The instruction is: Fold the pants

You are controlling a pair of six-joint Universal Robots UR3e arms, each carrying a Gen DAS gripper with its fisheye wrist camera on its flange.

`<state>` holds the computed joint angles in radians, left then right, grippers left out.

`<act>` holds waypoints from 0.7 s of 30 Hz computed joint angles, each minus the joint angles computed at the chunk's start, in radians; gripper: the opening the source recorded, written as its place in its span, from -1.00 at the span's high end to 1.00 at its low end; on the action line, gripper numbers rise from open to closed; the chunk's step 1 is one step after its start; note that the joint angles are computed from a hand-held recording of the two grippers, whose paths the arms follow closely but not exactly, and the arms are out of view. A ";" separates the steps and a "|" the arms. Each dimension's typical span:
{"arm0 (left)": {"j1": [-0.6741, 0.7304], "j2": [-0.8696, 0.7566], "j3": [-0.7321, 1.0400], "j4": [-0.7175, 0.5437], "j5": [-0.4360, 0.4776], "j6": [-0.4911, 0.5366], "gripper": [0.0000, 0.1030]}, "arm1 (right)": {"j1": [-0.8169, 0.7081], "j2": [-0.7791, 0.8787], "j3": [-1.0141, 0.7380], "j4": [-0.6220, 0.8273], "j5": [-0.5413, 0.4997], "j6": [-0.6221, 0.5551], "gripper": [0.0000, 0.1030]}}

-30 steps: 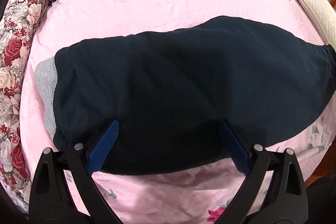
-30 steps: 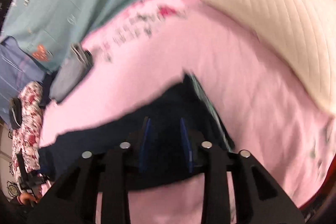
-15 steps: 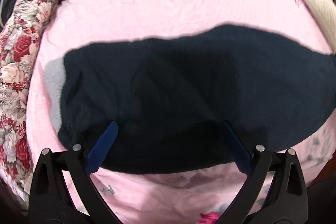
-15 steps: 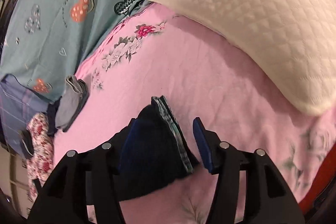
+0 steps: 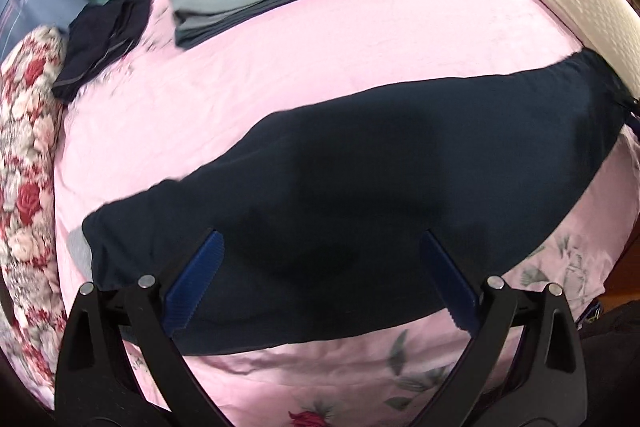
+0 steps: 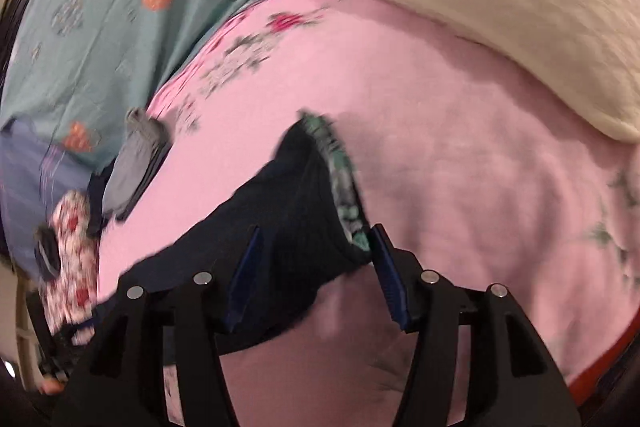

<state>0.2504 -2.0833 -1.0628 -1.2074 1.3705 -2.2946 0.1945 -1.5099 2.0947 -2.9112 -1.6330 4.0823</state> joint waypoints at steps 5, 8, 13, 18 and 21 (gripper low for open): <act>-0.011 0.024 -0.031 0.006 0.018 -0.007 -0.94 | 0.085 0.013 -0.055 0.129 -0.205 0.082 -0.10; -0.019 0.012 -0.022 -0.001 0.045 -0.021 -0.94 | 0.055 0.018 0.025 0.007 -0.131 0.102 -0.09; -0.025 0.019 -0.038 0.009 0.057 -0.019 -0.94 | 0.057 0.079 0.018 -0.079 -0.162 0.168 -0.14; -0.018 0.042 -0.076 0.031 0.068 -0.013 -0.94 | 0.115 0.100 -0.065 -0.129 -0.190 0.017 0.34; -0.013 0.037 -0.072 0.017 0.082 -0.026 -0.94 | 0.112 0.116 -0.083 -0.015 -0.202 0.084 0.14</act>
